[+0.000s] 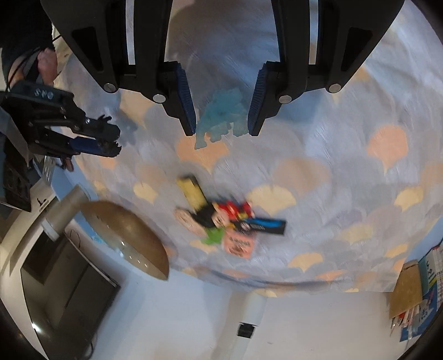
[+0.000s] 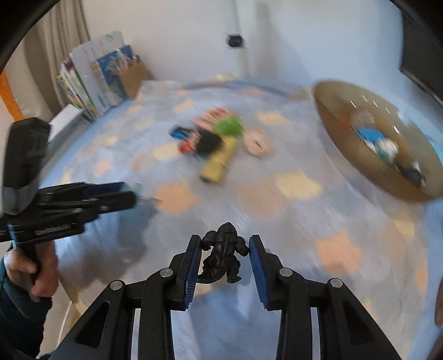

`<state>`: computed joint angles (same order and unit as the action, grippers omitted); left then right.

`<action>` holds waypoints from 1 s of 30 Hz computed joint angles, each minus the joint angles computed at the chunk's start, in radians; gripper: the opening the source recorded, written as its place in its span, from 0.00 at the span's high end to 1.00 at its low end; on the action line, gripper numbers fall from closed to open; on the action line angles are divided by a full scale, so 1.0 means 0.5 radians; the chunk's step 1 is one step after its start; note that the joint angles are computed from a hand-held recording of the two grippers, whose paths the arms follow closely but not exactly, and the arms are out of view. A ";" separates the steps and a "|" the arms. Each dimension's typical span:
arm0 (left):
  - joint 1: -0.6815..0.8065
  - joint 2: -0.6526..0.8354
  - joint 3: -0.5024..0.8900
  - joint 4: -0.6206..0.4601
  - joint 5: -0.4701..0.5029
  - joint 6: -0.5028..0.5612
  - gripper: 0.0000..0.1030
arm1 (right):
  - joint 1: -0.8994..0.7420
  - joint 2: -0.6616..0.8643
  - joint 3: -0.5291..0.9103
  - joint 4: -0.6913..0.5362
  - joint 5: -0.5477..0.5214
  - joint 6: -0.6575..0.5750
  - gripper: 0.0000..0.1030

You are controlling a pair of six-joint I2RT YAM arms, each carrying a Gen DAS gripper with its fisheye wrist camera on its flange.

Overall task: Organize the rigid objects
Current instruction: 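Carry the blue piece and robot figurine over the bowl and open both tools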

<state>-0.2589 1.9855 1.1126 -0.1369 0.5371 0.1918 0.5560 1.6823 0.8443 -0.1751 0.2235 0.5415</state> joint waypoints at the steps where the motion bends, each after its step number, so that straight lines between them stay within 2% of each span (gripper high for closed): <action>1: -0.017 -0.003 -0.020 0.007 -0.011 -0.005 0.65 | -0.020 -0.008 -0.038 0.009 -0.040 0.020 0.66; 6: -0.109 -0.074 -0.173 0.173 -0.231 -0.009 0.61 | -0.052 0.005 -0.173 0.180 -0.105 0.075 0.64; 8: -0.094 -0.093 -0.197 0.163 -0.208 0.017 0.50 | -0.067 -0.049 -0.240 0.244 -0.186 0.095 0.48; 9: -0.080 -0.102 -0.210 0.161 -0.188 0.030 0.48 | -0.062 -0.067 -0.265 0.265 -0.200 0.107 0.44; 11: -0.051 -0.116 -0.243 0.179 -0.146 0.041 0.32 | -0.032 -0.085 -0.300 0.269 -0.171 0.125 0.41; 14: -0.063 -0.117 -0.263 0.240 -0.194 0.003 0.30 | 0.003 -0.069 -0.307 0.319 -0.110 0.213 0.41; 18: -0.168 -0.123 -0.271 0.297 -0.392 0.033 0.31 | 0.036 0.015 -0.195 0.239 0.002 0.307 0.41; 19: -0.193 -0.123 -0.275 0.304 -0.426 0.049 0.31 | 0.061 0.040 -0.165 0.207 0.059 0.323 0.43; 21: -0.232 -0.138 -0.302 0.338 -0.490 0.079 0.48 | 0.120 0.089 -0.106 0.126 0.208 0.346 0.55; 22: -0.249 -0.151 -0.318 0.350 -0.511 0.094 0.65 | 0.143 0.103 -0.089 0.088 0.276 0.358 0.65; 23: -0.258 -0.159 -0.317 0.338 -0.517 0.100 0.74 | 0.148 0.091 -0.104 0.111 0.277 0.353 0.66; 26: -0.238 -0.211 -0.316 0.321 -0.389 0.050 0.74 | 0.118 -0.009 -0.193 0.194 0.219 0.361 0.66; 30: -0.284 -0.361 -0.310 0.344 -0.340 -0.003 0.74 | 0.086 -0.319 -0.255 0.064 0.364 0.304 0.66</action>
<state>-0.4010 1.8049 0.9574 0.0350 0.3669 0.1901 0.5992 1.5229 0.7168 -0.1429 0.4055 0.6933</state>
